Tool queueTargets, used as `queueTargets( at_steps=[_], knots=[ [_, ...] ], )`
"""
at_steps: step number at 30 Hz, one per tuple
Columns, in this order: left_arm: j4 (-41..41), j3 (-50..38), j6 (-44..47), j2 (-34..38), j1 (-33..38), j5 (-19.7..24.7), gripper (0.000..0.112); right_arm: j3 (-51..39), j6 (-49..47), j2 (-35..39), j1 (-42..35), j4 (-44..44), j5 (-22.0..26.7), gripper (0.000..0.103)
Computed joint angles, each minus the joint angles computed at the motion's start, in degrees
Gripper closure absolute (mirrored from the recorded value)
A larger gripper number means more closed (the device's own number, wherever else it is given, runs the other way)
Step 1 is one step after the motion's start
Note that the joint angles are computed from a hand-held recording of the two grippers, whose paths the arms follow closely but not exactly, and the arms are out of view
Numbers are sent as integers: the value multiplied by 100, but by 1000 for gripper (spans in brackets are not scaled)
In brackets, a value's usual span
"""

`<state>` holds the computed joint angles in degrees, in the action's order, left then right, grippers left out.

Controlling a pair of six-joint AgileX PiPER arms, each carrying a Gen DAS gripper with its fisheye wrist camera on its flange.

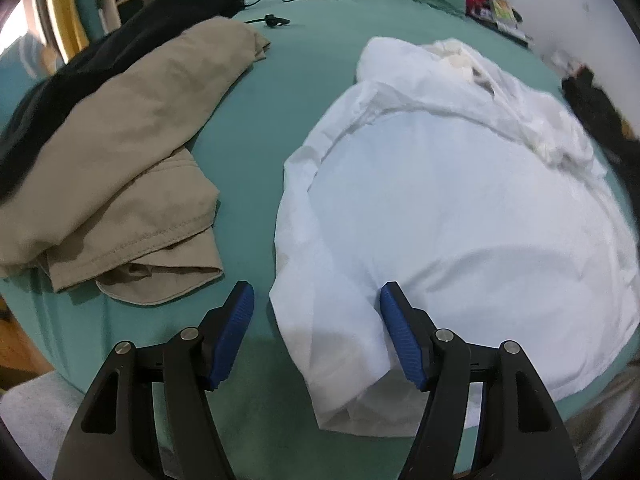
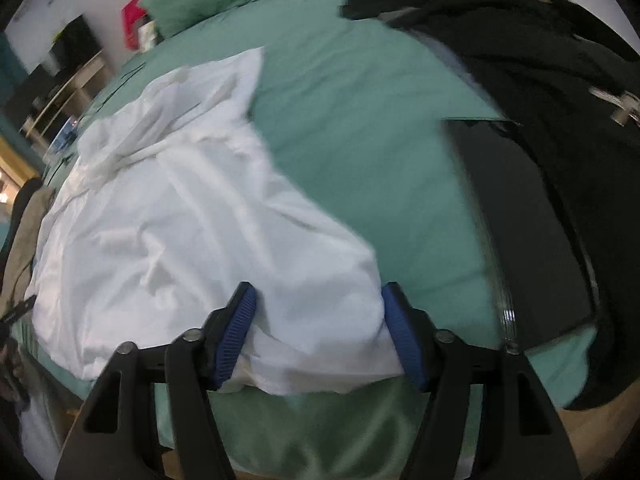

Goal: Fold large clothes
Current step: 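Grasp the white jacket edge with the left tool and lift it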

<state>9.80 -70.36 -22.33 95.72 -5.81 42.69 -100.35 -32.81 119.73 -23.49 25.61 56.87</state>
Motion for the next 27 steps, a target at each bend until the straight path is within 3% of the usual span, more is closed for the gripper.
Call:
queueTargets(
  at_steps=[2,3,4,6,11,15,27],
  knots=[
    [-157,55,232,-79,-56,24,60,328,-185,-167,211,-136,-186,75],
    [-318,100,397,-136,-59,23,74,466,-226,-246,274,-149,-277,93],
    [-538,140,615,-186,-45,44,92,644,-404,-332,284,54,-217,98],
    [-868,224,889,-278,-21,105,107,940,-658,-458,207,455,-202,98],
    [-1222,523,1034,-832,116,54,108,1678,-1191,-985,-281,1684,-270,98],
    [-1254,623,1121,-1378,213,126,108,1878,-1393,-1273,-670,2284,81,98],
    [-1988,396,1779,-2313,856,743,108,2020,-1446,-2042,-1298,2436,647,98]
  ],
)
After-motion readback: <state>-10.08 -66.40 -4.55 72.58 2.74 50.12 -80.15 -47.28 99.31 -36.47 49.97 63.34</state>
